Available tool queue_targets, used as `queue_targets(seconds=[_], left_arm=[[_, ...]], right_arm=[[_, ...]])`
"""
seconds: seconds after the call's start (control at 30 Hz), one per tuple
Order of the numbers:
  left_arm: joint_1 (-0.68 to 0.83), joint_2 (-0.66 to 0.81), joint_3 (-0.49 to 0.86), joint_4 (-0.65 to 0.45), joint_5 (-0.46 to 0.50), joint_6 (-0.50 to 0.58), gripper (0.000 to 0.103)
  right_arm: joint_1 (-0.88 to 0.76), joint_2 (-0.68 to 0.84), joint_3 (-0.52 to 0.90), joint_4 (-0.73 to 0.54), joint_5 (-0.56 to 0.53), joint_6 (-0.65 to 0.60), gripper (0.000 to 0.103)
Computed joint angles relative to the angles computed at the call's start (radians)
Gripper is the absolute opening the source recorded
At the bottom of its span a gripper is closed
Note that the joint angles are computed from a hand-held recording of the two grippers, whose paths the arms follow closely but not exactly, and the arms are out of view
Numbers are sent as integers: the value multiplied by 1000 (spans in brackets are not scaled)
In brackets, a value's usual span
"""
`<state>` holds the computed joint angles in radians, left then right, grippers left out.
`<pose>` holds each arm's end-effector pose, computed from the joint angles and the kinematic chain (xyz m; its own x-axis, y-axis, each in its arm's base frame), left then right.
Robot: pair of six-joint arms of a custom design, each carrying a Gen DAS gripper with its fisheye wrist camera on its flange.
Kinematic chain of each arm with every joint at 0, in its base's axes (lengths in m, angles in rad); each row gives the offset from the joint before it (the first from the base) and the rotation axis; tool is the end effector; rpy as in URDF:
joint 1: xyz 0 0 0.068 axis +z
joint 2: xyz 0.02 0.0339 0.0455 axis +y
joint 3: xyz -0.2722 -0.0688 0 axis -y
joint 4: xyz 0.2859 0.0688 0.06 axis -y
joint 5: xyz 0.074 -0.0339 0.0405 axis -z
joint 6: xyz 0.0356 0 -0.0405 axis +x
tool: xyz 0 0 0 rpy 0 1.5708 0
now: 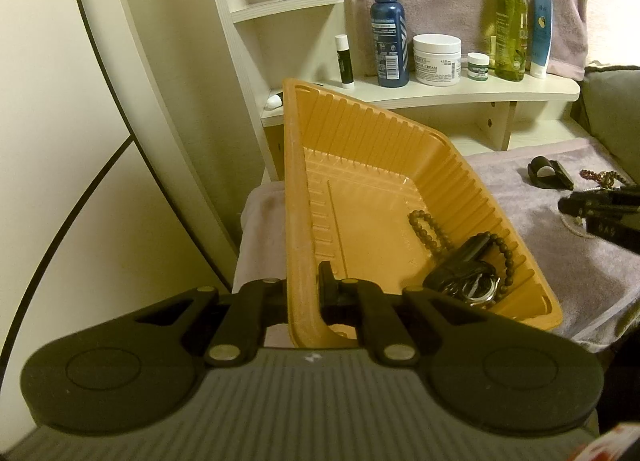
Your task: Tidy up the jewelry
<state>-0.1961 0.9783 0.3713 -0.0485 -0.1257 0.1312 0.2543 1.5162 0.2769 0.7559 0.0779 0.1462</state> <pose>0.2203 -0.0392 0.1589 -0.5802 0.2476 -0.7759 0.1732 0.9684 0.1795 0.2445 0.0607 0.0836 -0.4719 0.0274 -0.8812 -0.1166 0.9888 0.0932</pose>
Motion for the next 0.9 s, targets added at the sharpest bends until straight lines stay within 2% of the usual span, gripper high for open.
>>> queue_targets(seconds=[0.17, 0.4, 0.67, 0.7, 0.77, 0.8, 0.9], left_arm=[[1, 2, -1, 3, 1, 0, 6], [0, 4, -3, 8, 1, 0, 6], [-1, 3, -2, 7, -1, 0, 7], [-1, 4, -3, 8, 0, -1, 7], [-1, 5, -2, 9, -1, -1, 6], [0, 5, -3, 9, 0, -1, 6], [-4, 3, -3, 7, -3, -3, 6]], right_arm=[[48, -121, 16, -62, -159, 40, 18], [188, -17, 115, -41, -168, 8, 18], [226, 73, 175, -3, -196, 11, 18], [223, 79, 188, -14, -211, 10, 20], [224, 81, 190, -12, -216, 9, 41], [225, 76, 179, 9, -208, 15, 56], [208, 40, 150, 10, -197, 30, 57]])
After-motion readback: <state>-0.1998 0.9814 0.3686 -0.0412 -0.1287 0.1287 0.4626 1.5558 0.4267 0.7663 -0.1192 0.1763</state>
